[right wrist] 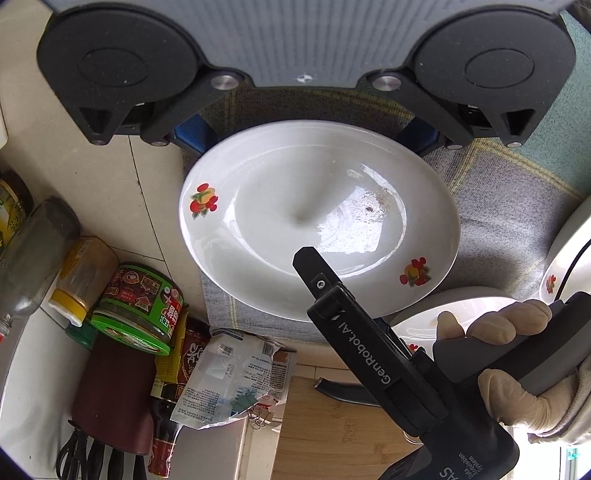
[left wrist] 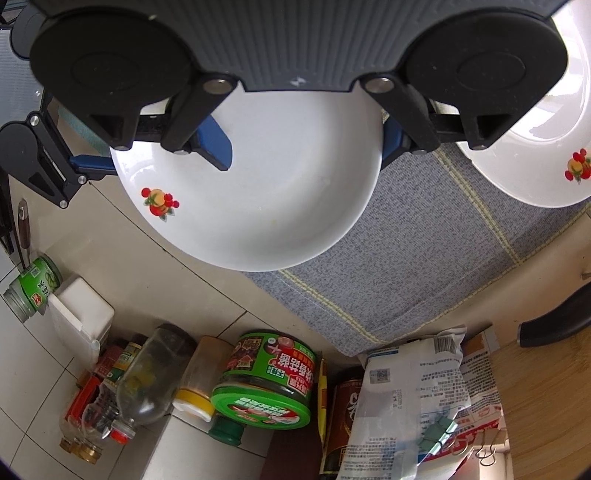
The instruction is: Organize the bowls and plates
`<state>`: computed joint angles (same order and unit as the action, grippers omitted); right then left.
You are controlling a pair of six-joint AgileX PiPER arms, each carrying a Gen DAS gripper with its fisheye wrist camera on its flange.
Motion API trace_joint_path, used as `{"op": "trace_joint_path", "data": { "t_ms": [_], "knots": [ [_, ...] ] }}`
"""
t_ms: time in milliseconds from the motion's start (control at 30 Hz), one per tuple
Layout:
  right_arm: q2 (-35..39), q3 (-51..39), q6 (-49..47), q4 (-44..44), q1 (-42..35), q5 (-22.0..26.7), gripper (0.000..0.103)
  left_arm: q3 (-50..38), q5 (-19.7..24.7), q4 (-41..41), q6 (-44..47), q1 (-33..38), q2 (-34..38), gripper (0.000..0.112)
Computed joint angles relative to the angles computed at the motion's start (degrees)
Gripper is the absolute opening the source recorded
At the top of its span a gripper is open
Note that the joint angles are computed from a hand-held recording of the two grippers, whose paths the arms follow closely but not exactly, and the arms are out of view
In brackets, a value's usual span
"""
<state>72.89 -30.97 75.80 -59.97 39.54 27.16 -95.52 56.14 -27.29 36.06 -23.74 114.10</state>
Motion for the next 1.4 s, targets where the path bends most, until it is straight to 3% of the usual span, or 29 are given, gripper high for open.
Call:
{"op": "trace_joint_path", "data": {
  "t_ms": [367, 467, 633, 833, 1000, 1100, 1233, 1400],
  "knots": [
    [-0.5, 0.3, 0.1, -0.3, 1.4, 1.1, 0.103, 1.6, -1.2, -0.3, 0.9, 0.2, -0.6, 0.082],
    [-1.0, 0.1, -0.9, 0.6, 2.2, 2.7, 0.103, 4.0, -3.5, -2.3, 2.9, 0.5, -2.4, 0.092],
    [-3.5, 0.6, -1.5, 4.1, 4.6, 5.9, 0.103, 9.2, -8.5, -2.6, 4.8, 0.3, -7.8, 0.094],
    [-4.6, -0.4, 1.8, 8.6, 14.5, 18.4, 0.103, 20.2, -13.0, -7.1, 10.7, 2.7, -20.4, 0.098],
    [-7.4, -0.3, 7.1, 9.3, 22.3, 24.0, 0.103, 31.0, -15.4, -10.2, 12.1, 5.5, -32.9, 0.101],
    [-7.2, -0.7, 10.1, 8.1, 26.3, 25.8, 0.103, 37.9, -16.5, -11.2, 11.2, 7.6, -40.3, 0.102],
    [-5.1, -1.6, 12.3, 5.5, 30.1, 26.1, 0.103, 46.9, -19.9, -6.0, 4.6, 9.0, -49.7, 0.102],
    [-2.1, -2.5, 12.9, 3.6, 33.0, 22.7, 0.103, 53.7, -18.2, -1.1, -1.2, 14.4, -58.3, 0.102]
  ]
}}
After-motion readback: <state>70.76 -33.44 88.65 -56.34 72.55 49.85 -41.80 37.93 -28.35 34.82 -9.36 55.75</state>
